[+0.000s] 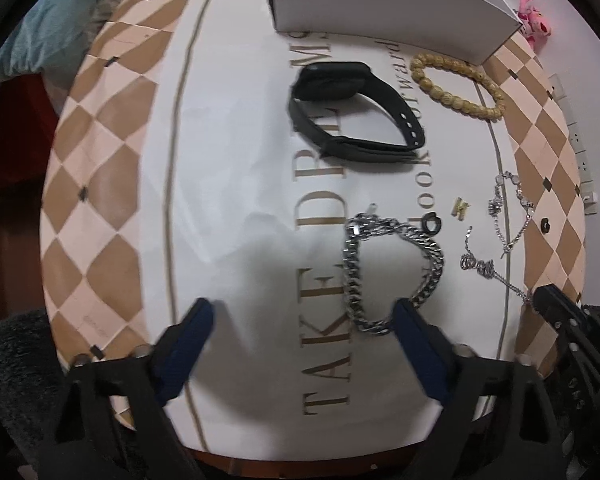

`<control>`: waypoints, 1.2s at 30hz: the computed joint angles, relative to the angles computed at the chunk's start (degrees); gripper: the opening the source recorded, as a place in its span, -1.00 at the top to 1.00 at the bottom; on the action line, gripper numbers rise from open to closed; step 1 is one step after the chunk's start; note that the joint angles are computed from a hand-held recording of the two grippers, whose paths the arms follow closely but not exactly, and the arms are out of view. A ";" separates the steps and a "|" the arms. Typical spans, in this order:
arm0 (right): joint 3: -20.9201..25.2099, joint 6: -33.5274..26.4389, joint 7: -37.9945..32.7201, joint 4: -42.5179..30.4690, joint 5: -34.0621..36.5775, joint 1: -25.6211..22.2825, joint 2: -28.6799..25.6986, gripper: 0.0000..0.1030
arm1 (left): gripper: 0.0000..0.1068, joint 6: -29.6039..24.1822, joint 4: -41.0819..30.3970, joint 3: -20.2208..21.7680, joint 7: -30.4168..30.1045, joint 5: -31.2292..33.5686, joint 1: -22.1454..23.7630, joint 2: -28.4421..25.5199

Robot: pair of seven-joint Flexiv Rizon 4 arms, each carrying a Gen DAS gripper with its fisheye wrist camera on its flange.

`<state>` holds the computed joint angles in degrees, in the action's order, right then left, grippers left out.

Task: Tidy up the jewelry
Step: 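Grasp the thick silver chain bracelet with the left tool while the right tool grasps the silver pendant necklace, then carry the chain with the left tool into the white box while the right tool drops the necklace there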

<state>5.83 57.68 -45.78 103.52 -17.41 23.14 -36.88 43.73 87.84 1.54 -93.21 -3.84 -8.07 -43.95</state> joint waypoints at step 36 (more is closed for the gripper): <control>-0.28 7.76 -12.44 -28.58 -0.34 -4.59 -4.37 0.85 | 0.90 2.32 -28.37 -3.58 12.36 -8.05 3.32 -6.50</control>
